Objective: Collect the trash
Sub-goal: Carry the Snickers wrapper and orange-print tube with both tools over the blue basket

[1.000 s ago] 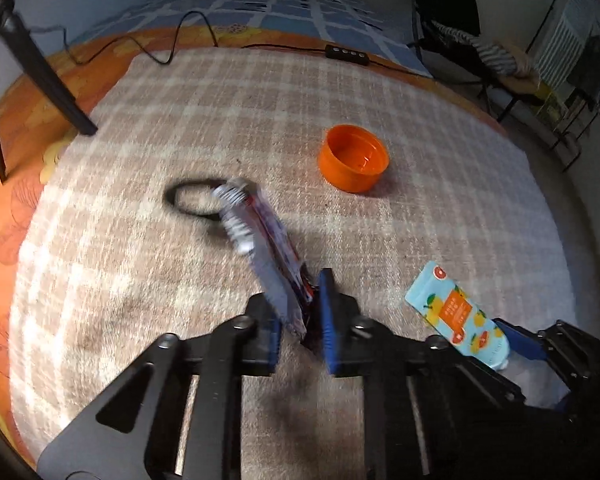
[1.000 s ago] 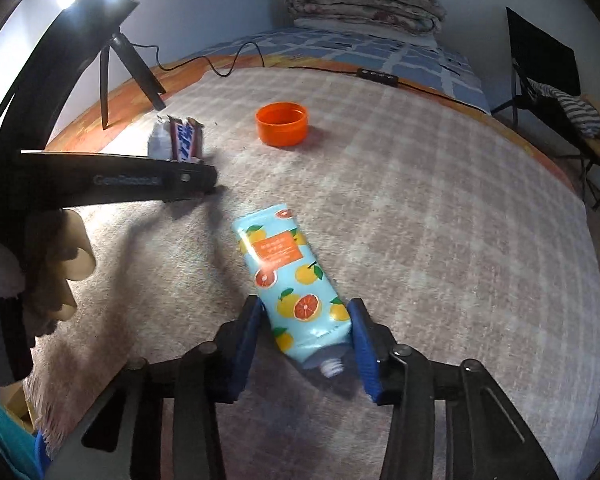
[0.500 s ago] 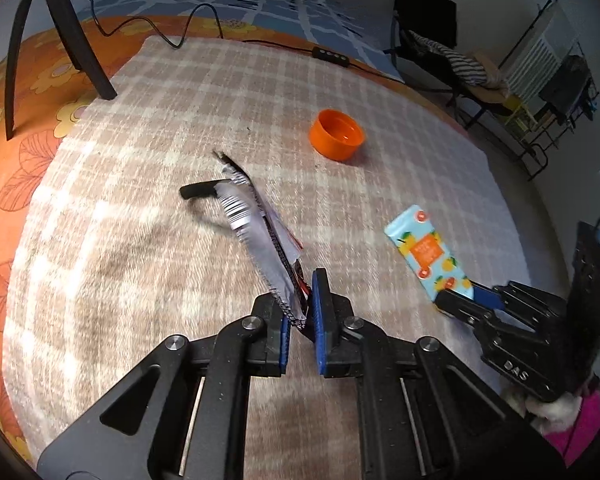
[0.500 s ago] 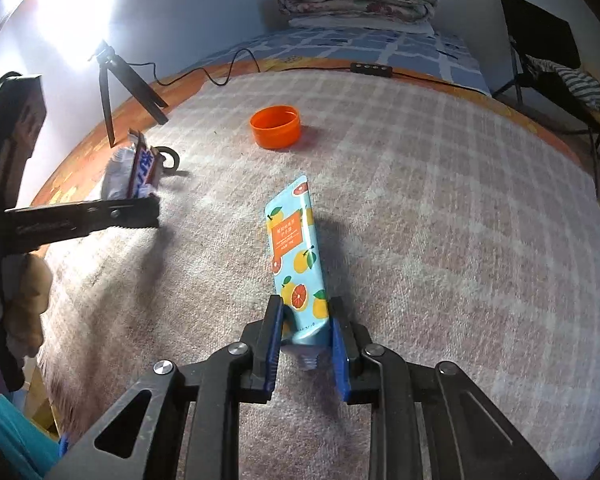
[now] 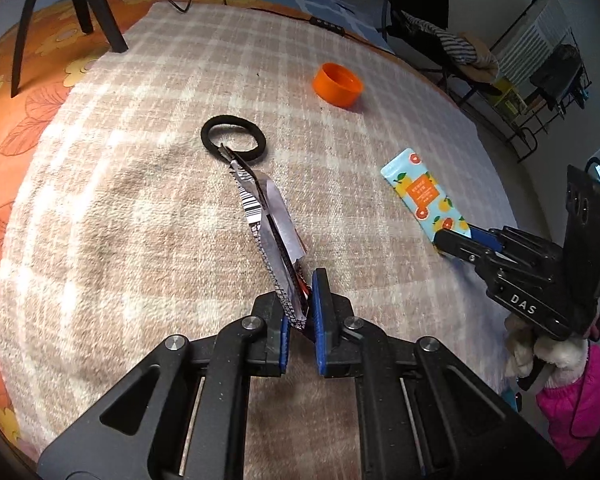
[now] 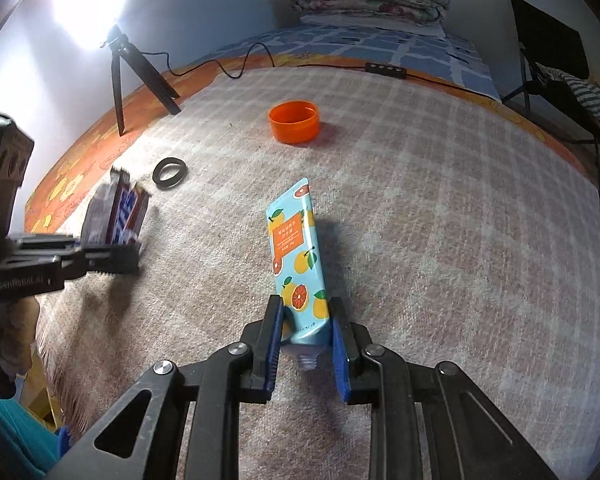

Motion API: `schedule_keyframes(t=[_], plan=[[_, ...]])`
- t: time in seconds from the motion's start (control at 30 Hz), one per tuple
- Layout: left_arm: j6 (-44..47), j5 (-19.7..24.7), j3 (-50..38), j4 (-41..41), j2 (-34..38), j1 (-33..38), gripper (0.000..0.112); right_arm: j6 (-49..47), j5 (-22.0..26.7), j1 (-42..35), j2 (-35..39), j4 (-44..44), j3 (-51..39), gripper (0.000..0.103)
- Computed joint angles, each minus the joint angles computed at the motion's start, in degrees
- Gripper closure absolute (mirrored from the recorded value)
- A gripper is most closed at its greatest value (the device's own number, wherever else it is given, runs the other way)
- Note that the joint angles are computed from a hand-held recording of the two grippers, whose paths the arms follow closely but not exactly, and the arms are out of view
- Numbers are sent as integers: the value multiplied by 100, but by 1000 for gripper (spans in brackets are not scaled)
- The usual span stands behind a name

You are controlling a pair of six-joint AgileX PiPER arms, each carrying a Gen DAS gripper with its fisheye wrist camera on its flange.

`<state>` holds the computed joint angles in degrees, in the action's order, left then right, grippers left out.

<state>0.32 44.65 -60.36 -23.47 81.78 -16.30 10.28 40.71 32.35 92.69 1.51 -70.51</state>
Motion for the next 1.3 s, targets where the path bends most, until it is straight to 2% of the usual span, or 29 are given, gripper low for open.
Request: schedule_keyframes(t=[0.27,0.5,0.63,0.93,1.1,1.3], plan=[[-458,138,98,513,-515,-353,105,261,-99,158,-228,-197,133,82],[-1008,316,318,905,-1088,-724,105,605,-54,389,-732,-394,370,82],[-1533,309,470,1240,-1320,-1126,105,954,60,678,-989,-776,514,82],[-2602,610,723,1904,-2081,-1968,105,1789,230,1287,-1850,-1242,1054,82],[-3717,908,851,2623,-2544,-2914,105,2325,551,1791,-2317,-1547,1177,82],[-5287,1260,1069,3500,-2937,-4290,105,3247,1109,2816,-2724,-2198,1219,82]])
